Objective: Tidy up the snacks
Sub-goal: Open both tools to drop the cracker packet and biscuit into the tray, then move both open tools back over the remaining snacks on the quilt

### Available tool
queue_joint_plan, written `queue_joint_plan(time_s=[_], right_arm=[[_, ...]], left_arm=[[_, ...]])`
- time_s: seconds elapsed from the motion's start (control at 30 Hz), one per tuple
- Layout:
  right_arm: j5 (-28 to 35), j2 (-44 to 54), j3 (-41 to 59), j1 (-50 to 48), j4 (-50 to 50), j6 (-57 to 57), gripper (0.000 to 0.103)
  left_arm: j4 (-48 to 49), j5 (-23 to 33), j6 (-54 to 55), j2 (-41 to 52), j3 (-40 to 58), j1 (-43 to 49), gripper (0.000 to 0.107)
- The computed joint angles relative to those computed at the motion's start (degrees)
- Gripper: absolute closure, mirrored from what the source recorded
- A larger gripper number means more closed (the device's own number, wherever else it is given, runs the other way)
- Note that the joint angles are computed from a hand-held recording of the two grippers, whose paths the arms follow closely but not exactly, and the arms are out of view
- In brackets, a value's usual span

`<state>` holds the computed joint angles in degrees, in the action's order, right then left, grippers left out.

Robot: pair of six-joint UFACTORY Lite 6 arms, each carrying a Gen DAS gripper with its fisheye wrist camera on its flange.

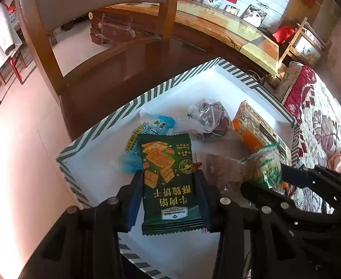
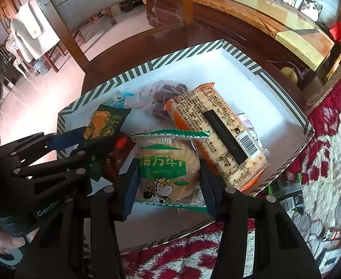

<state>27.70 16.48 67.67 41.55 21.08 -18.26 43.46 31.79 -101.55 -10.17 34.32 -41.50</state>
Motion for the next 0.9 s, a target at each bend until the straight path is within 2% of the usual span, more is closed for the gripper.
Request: queue_joint_plan(time_s=[0.13,0.33,0.47,0.73,0.9], right_arm=[[0.15,-1.75,-1.68,-0.61,2.7,-1.73,0.049],[0.25,-5.85,-5.04,-0.59,3.02,-1.47,0.048],[0.37,-10.05,-8.87,-1.21,5.56,-3.31,0.048],[0.47,-19.02,-17.71,-3.93,8.27,-5.53,0.048],[0.92,-26.25,-24.59,-8.44,11.73,-8.92,0.048]], left_arm=[[-0.1,0.13,-0.21,-0.2,-0.1,-0.11,0.059],[-1.71,0.95,0.82,-0.58,0.09,-0.63,0.056],[-1.38,2.31,-0.19,-1.44,0.09,-2.39,0.043],[1.55,9.4,-4.31,-1.91,2.23,-9.44,0.029],[4.69,14.29,-7.59,0.31,6.07,-16.75,0.025]])
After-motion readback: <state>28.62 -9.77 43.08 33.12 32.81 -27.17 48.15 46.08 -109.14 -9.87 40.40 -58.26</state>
